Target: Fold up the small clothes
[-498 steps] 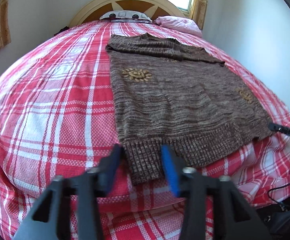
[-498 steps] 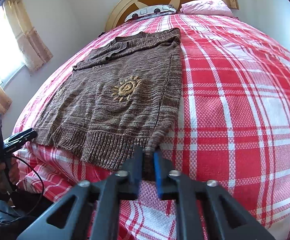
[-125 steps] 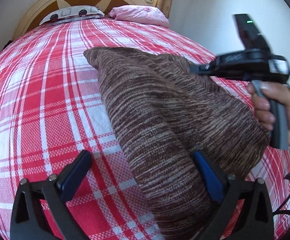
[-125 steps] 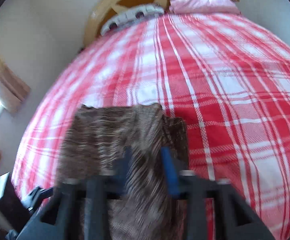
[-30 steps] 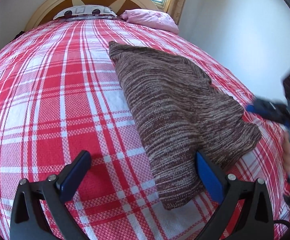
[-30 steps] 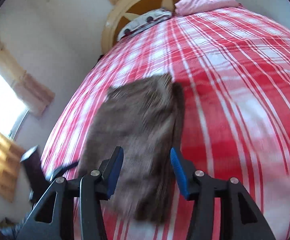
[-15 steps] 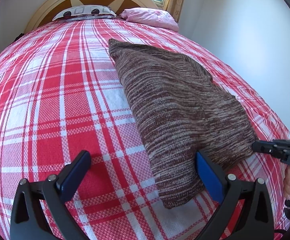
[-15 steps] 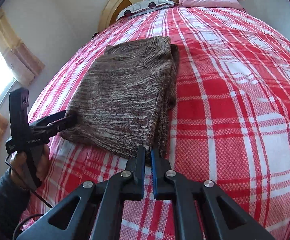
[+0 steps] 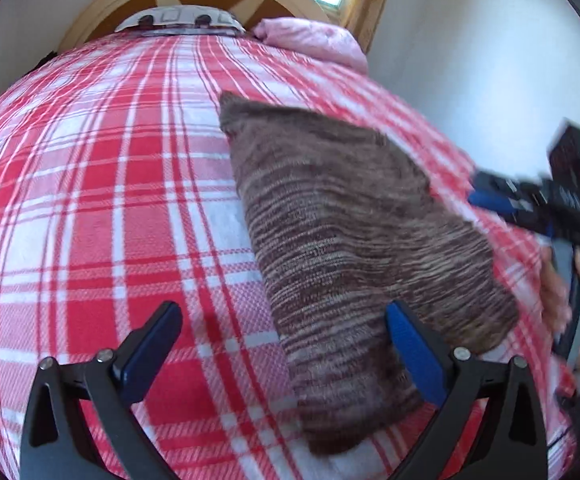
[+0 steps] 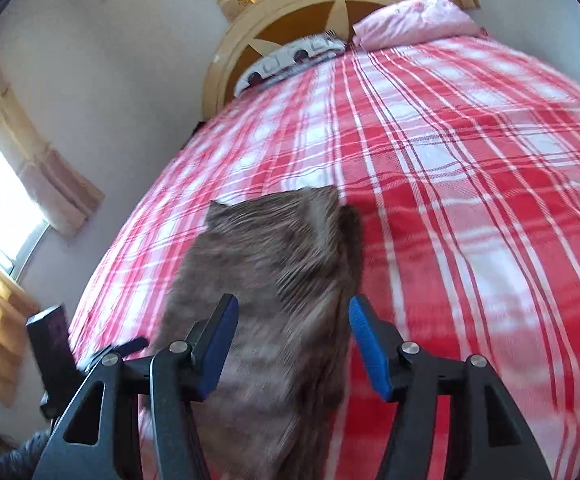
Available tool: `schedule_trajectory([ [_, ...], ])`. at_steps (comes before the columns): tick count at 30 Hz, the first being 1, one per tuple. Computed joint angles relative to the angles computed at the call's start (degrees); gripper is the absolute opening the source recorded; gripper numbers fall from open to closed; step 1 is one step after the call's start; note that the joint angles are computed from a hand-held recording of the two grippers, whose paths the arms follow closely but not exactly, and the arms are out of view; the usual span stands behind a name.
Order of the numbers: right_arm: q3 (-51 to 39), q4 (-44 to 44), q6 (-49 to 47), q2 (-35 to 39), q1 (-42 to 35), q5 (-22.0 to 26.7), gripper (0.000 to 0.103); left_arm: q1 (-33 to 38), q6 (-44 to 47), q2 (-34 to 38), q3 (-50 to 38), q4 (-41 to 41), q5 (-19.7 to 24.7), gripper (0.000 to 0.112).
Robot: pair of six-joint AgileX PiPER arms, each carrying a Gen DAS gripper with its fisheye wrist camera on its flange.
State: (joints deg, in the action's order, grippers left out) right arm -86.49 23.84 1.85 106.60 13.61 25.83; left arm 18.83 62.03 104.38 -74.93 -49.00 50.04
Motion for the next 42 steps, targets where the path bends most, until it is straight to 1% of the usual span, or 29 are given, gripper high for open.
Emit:
schedule_trajectory([
  [3,-8.25,3.65,-2.51,7.56,-2.74,4.03,0.059,-1.99,-2.14,0.89,-0.78,2.47,-2.09,0.099],
  [4,-11.12,6.42,-4.1,10.23,-4.04,5.97,0.059,-2.47,-2.18,0.83,-0.65,2.83,-2.86,0.1],
  [6,-15.37,9.17,-4.66,14.28,-5.62,8.08,0.059,-3.41,-2.61,0.9,-0.66,4.33,-3.97,0.101],
  [7,-16.92,11.27,-5.71,15.99,-6.43,8.57,0.059,-3.49,-2.58,1.02,-0.86,4.47,-4.11,0.102],
  [9,-17.72,17.87,-10.73,17.53,-7.89,8.24,0.059,-3.55,-2.38,1.34,-1.18,4.55,-4.1,0.102],
  [11,-19.73,22.17,-14.0,19.35,-9.05,9.93,0.059,-3.32,-1.91,1.33,-1.15,4.48,-3.79,0.102],
  [15,-24.49,24.29,-16.6,22.55,-9.11,12.29,0.059,-3.87,-2.14,1.37,-1.2,4.82,-3.97,0.103],
  [18,-27.83,21.34,-14.81,24.44,-7.95,12.56,0.057,-4.24,-2.35,1.46,-1.33,4.94,-4.01,0.103],
  [19,-27.74,21.12,-14.98,24.48,-7.65,11.98,0.056,-4.27,-2.4,1.66,-1.6,4.94,-3.81,0.103],
  [21,-27.37,21.08,-15.2,24.58,-7.63,11.27,0.046,-4.42,-2.53,1.92,-1.96,4.96,-3.6,0.103],
  [22,-27.41,22.21,-15.64,24.8,-8.03,11.57,0.044,-4.55,-2.61,1.93,-2.02,5.1,-3.68,0.103],
  [24,-27.72,25.13,-16.93,25.37,-8.86,12.95,0.034,-4.7,-2.3,1.71,-1.88,5.03,-3.83,0.101],
  [25,-27.53,25.66,-17.57,25.3,-8.92,13.24,0.032,-4.72,-1.72,1.47,-1.5,4.74,-4.04,0.098],
  [27,-27.42,24.76,-18.74,24.82,-8.09,13.62,0.032,-4.47,0.33,0.83,-0.6,3.45,-3.65,0.089],
  [28,-28.23,23.4,-18.47,25.01,-7.5,14.25,0.032,-4.18,2.03,0.65,-0.32,2.45,-2.68,0.078],
  [29,-28.63,21.43,-17.1,24.96,-7.04,14.11,0.03,-3.78,3.8,0.82,-0.57,1.33,-0.72,0.064],
  [30,-29.17,20.84,-15.96,25.12,-6.91,14.32,0.026,-3.52,4.36,0.93,-0.69,0.93,0.33,0.06],
  [32,-28.49,21.9,-15.79,24.84,-6.92,13.82,0.024,-3.31,4.51,0.79,-0.7,0.79,0.82,0.051],
  [33,-28.08,21.33,-15.54,24.53,-6.66,13.31,0.024,-3.02,4.62,0.72,-0.74,0.62,1.21,0.048],
  [35,-26.42,21.46,-16.08,23.21,-6.13,11.85,0.023,-1.86,5.34,0.7,-0.93,-0.63,2.65,0.039],
  [38,-23.5,24.96,-18.66,21.03,-5.92,10.08,0.023,-0.02,7.09,0.1,-0.56,-2.34,4.36,0.033],
  [42,-21.71,26.05,-19.22,18.84,-4.54,8.84,0.023,2.65,8.24,-2.04,0.06,-3.65,7.03,0.031],
])
